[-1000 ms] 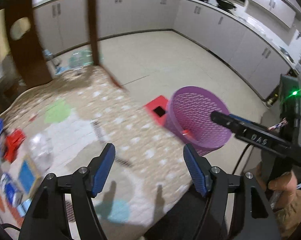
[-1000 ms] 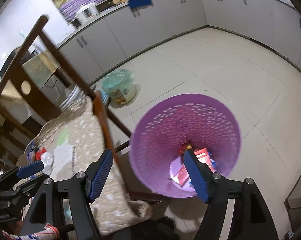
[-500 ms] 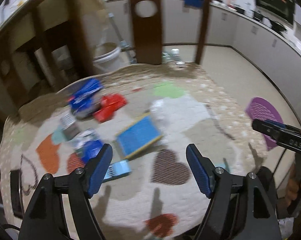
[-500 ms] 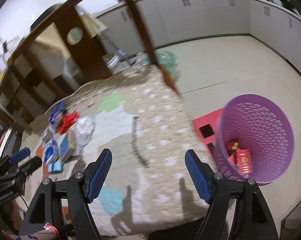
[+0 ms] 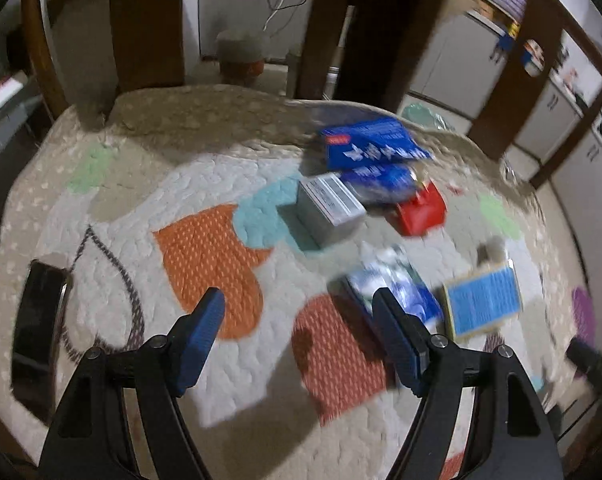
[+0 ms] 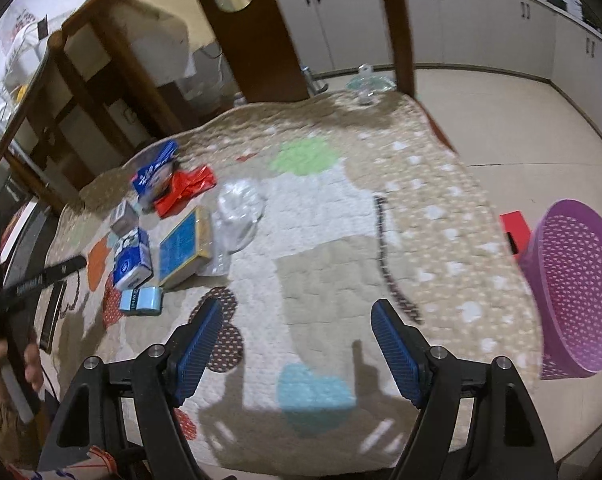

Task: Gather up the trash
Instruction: 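Grasp the white medicine box with the left gripper while the right grasps the blue Vinda tissue pack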

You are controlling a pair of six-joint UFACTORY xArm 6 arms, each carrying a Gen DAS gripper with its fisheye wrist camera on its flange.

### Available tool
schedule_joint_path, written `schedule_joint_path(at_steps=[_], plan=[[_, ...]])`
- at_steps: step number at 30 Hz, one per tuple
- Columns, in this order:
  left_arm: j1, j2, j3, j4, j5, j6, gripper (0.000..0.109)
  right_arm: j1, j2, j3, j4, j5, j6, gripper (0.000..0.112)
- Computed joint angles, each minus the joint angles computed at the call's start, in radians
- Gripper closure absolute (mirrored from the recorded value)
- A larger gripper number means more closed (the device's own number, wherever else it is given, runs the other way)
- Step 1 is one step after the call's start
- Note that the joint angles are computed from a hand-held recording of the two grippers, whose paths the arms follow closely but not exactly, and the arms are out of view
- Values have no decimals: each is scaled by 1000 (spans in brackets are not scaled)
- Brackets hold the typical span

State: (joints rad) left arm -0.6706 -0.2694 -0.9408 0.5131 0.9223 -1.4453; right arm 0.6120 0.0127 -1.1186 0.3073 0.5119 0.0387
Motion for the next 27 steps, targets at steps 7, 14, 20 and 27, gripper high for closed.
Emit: schedule_joint_path(at_steps=[7,14,20,27], plan=[[148,93,6,-145,-233,133,34,48,73,-73,43,25,-48,32],[193,210,-69,-224,-259,210,36,75,145,-151,135,58,-100,32],[177,158,-19,-206,-279,219,76,98,231,-260,199,101,-126,31],[158,-27,135,-175,-305,161,76,140,272,-342,276,173,-243,31]])
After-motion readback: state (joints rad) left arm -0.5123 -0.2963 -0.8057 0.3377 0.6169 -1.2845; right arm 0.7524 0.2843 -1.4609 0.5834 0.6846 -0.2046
